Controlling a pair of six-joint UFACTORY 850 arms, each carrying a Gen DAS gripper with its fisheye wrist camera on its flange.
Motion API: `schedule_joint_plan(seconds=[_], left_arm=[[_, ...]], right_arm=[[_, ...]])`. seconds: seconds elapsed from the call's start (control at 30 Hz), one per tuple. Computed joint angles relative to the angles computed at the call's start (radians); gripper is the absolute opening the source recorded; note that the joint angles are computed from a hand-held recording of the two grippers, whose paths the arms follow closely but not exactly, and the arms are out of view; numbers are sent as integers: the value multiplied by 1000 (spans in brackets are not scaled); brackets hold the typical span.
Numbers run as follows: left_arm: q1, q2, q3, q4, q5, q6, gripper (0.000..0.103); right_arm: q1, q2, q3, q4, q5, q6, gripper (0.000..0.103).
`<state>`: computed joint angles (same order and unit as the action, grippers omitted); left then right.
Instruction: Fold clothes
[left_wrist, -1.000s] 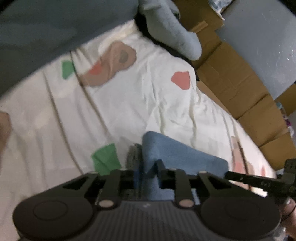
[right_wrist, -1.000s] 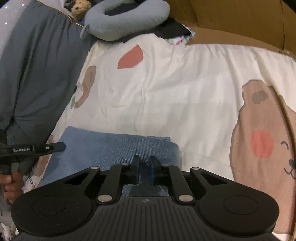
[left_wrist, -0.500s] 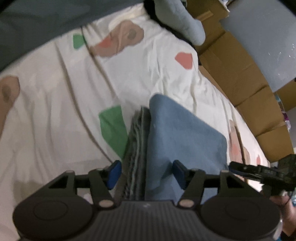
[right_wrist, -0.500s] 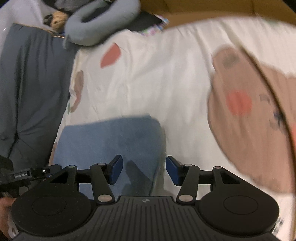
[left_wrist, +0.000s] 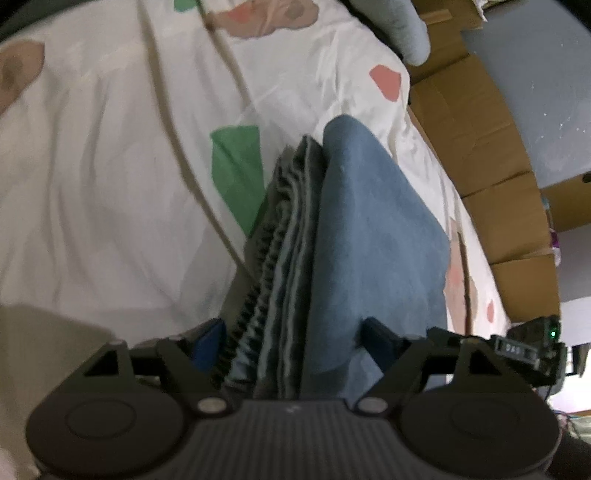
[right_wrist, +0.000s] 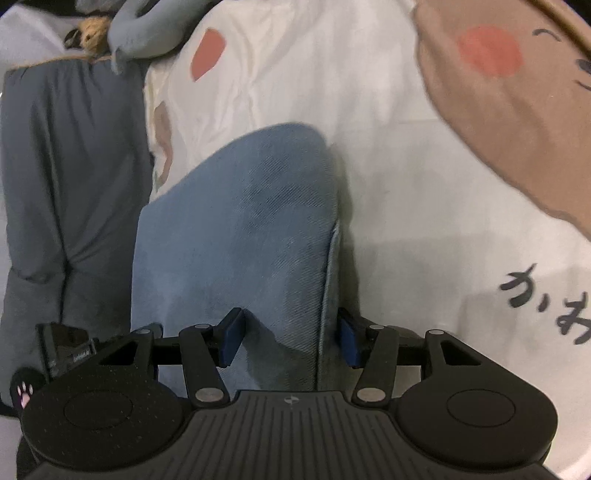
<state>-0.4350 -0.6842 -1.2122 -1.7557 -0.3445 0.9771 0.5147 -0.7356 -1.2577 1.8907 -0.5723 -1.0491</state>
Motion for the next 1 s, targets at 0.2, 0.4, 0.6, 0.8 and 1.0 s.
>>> schedule_joint_plan(seconds=[0.2,0.4,0.6,0.8,1.0], left_arm=[[0,5,9,-83,-17,77,66],[-6,1,1,-141,-33,107,57],[-26,-48,-65,-180,-60,128,49],[-52,-127,-187,-153,-65,102,45],[-68,-209,-328,-88,-63,52,41]], right_arm=[[5,15,8,22,2,-65,27],[-1,40,3,29,25,-107,21],[-32,80,15,10,66,-137,21],[-72,104,18,18,108,-181,21],[-107,104,3,61,150,-229,21]])
